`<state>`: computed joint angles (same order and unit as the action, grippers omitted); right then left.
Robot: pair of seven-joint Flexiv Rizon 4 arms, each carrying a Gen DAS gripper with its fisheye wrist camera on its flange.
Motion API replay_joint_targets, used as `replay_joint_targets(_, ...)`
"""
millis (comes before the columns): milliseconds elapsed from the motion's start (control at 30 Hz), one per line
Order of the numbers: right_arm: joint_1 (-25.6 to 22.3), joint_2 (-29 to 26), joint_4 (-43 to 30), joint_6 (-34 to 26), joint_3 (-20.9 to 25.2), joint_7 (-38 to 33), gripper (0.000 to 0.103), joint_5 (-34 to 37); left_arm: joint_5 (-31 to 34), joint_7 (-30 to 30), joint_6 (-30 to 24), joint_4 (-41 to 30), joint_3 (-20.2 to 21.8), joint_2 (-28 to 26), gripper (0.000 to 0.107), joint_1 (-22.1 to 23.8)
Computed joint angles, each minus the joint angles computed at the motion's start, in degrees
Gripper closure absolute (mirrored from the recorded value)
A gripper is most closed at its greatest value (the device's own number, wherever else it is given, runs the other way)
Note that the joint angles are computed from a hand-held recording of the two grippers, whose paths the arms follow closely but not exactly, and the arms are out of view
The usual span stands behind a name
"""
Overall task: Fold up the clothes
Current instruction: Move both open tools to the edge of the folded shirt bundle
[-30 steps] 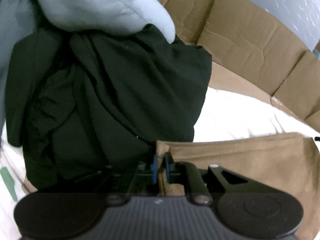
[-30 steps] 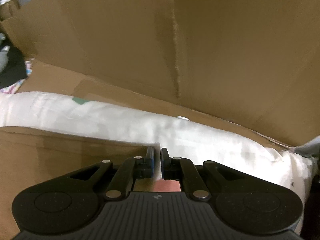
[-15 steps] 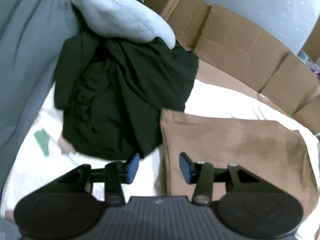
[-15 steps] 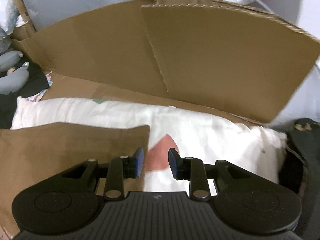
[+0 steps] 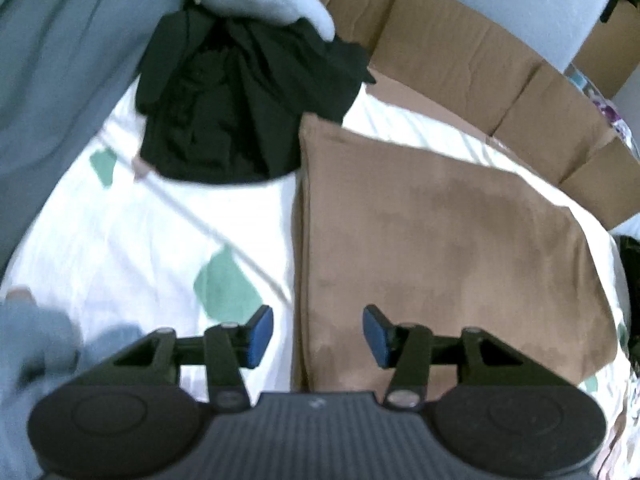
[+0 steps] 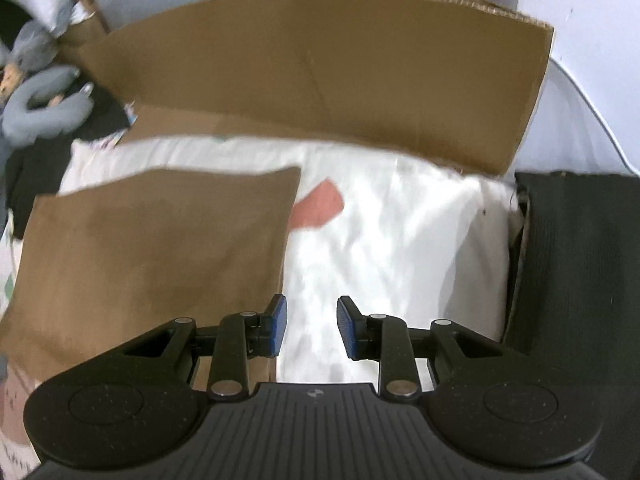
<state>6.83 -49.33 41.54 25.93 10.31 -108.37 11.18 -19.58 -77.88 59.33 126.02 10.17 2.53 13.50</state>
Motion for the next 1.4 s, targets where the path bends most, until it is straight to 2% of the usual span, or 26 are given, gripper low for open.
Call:
replay_joint_targets(267,-2.2,8.3,15.1,2.1,1.7,-3.7,0.065,3.1,1.0,-1.2,-0.8,5.4,0.5,4.7,0.054,-1.0)
replay_joint_targets(433,-2.7,11.9,22.7,5.5,1.9,-4.5,0.065,4.7,1.5,1.0,2.6,8.9,0.3,6.3,0.054,-2.2)
replay_joint_targets(633,-2.8,13.5,27.9,8.7,1.8,-5.4,0.063,4.9,1.2,1.8,2.9,11.0,-0.1,5.0,0.054,-2.7)
replay_joint_targets(700,-2.6,13.1,28.3,9.1,1.7,-5.5,0.063,4.6,-1.5,3.6,4.0,12.1,0.1,4.2,0.056,-3.4)
replay_joint_targets(800,-2.5,12.6,28.9,10.0,1.8,-5.5,0.063,4.3,-4.1,6.5,4.9,12.9,0.1,3.3,0.066,-3.7)
replay_joint_targets(867,-2.6,12.4,29.1,10.7,2.2,-6.1,0.063,4.6,-7.3,9.2,5.0,13.4,0.5,3.3,0.093,-3.9)
replay_joint_targets(933,-3.1,12.1,28.8,10.9,2.9,-7.1,0.063,5.5,-8.6,11.0,3.8,13.2,0.9,3.5,0.101,-3.5)
replay_joint_targets(967,-3.4,11.9,28.5,10.7,3.2,-7.7,0.066,6.0,-9.2,12.0,3.1,13.1,1.1,3.8,0.103,-3.2)
replay_joint_targets(1067,-3.3,11.3,27.4,8.5,3.3,-8.2,0.103,6.0,-7.9,13.9,-0.4,12.3,1.7,4.7,0.104,-2.1)
replay_joint_targets(1200,-2.4,11.3,27.7,8.8,2.0,-6.5,0.103,4.9,-4.8,14.4,-4.9,10.6,2.0,4.6,0.104,-0.4)
replay_joint_targets(1267,-1.8,11.5,28.5,9.3,1.4,-6.0,0.103,3.3,-1.8,12.5,-6.7,9.6,1.6,4.1,0.104,0.4)
replay_joint_targets(1367,0.2,12.2,30.8,11.4,-0.8,-3.8,0.103,-1.2,6.2,8.1,-10.5,6.8,0.9,3.4,0.106,1.6)
replay_joint_targets(1400,0.0,12.5,31.0,11.5,-0.7,-3.4,0.103,-1.6,5.8,8.0,-10.2,6.9,1.1,3.9,0.106,1.5)
